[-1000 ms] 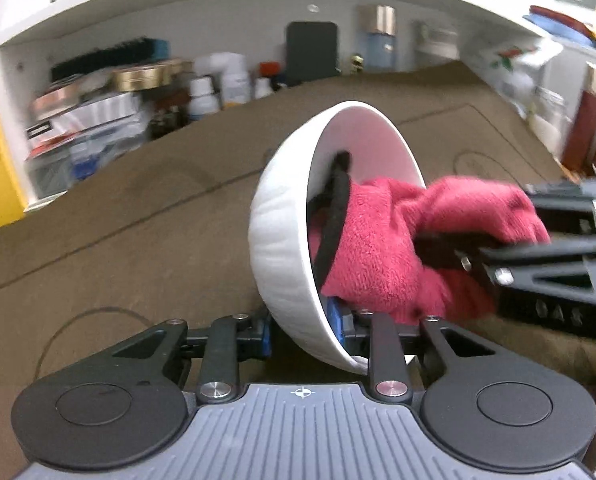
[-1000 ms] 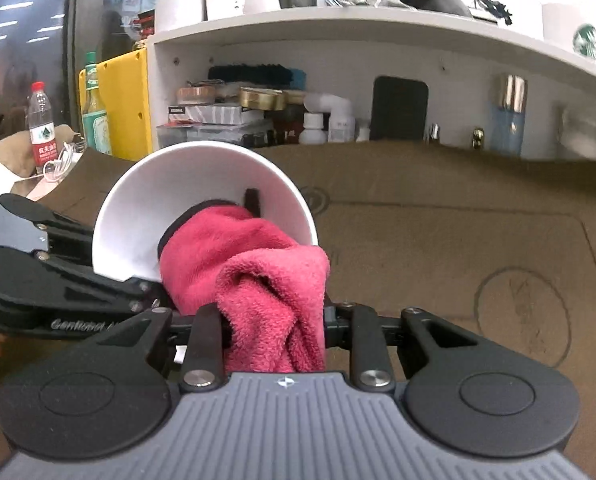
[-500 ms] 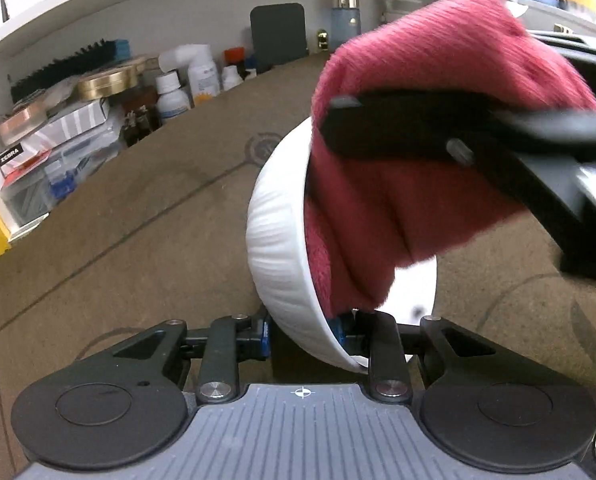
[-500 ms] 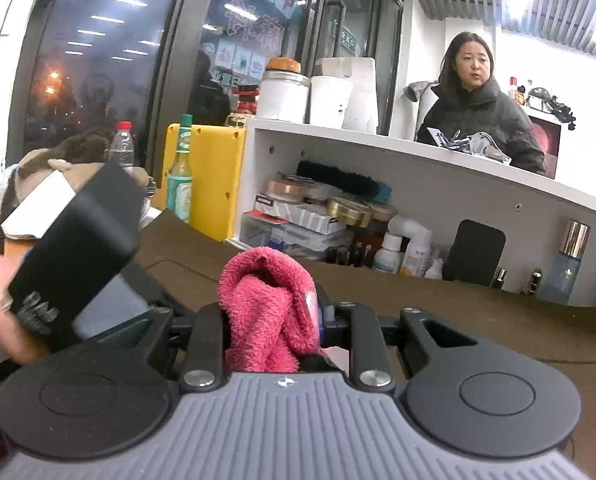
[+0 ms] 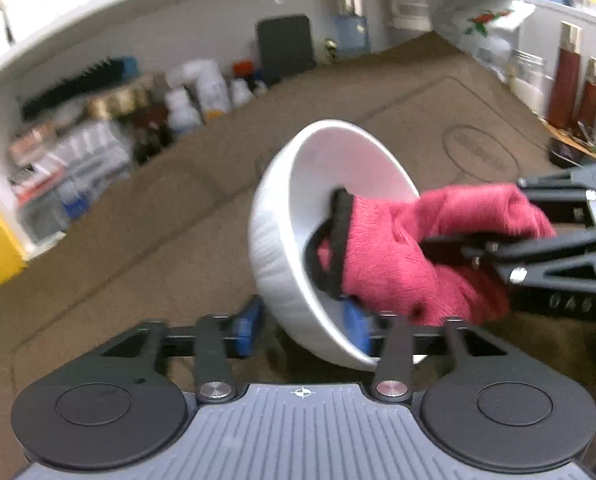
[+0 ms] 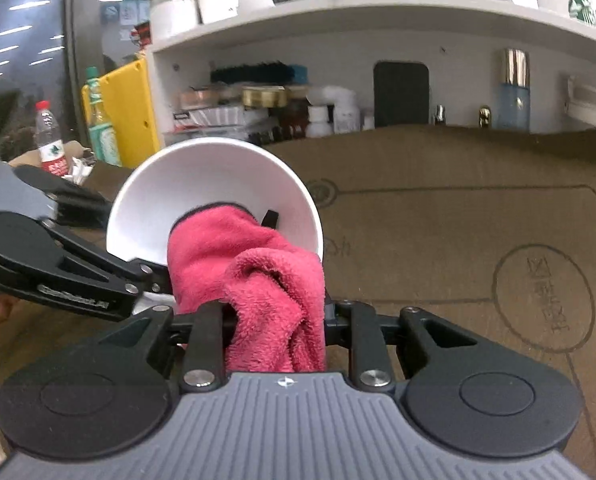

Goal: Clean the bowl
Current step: 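Keep rubbing the towel inside the bowl with the right gripper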

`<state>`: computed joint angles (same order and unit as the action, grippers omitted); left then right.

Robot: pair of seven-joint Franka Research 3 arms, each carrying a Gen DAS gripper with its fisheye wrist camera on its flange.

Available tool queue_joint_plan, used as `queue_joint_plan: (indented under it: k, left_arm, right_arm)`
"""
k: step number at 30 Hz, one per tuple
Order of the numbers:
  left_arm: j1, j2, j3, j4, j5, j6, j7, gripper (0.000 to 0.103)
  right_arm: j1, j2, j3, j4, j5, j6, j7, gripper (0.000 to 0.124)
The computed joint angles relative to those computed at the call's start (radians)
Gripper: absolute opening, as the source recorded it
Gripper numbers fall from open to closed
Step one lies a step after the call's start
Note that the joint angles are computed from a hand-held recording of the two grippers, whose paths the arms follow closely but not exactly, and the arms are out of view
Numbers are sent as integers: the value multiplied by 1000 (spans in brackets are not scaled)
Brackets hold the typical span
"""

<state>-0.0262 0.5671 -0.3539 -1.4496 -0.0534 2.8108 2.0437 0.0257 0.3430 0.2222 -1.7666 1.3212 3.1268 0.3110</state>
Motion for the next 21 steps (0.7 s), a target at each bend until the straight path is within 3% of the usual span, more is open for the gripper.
queue_joint_plan:
  k: [2,5,9,10,11,13,14,15,17,19,21]
  left_arm:
    - [6,-19,-2,-46,-37,52,-64,97]
    - [68,-31,-76,-106,-168,82,-149,97]
    - [10,-31,-15,-160,-148,182,-309,97]
    - [-15,-34,14,-169,-100,206,-364,91]
    - [-16,-35,8,-177,-101,225,-350,84]
    - [13,-32,-35,-183,-78,239,-340,34]
    - [25,-31,-53,-183,-71,237,-332,34]
    - [11,-32,-35,-183,-17,242,-367,33]
    - [40,-21,-69,-178,9,246,-315,31]
    - [100,5,-133,-126,50,148,-211,31]
    - [117,12,-149,-87,66,70,-102,30]
  right_arm:
    - [8,-5,-26,-9,-44,-32,76,25]
    - [-8,-15,-30,-14,-40,-79,112,25]
    - [-4,-15,-40,-12,-35,-98,122,25]
    - [-3,-15,-41,-11,-33,-99,119,25]
    - [-4,-15,-40,-10,-26,-100,113,25]
    - [-9,-16,-37,-7,4,-109,90,27]
    - [-13,-18,-35,-6,26,-114,73,27]
    - [-12,-19,-36,-5,43,-118,63,27]
    - [13,-20,-55,-11,14,-93,88,27]
    - [31,-24,-54,-19,-7,-43,61,27]
    - [83,-29,-64,-48,-121,72,46,26]
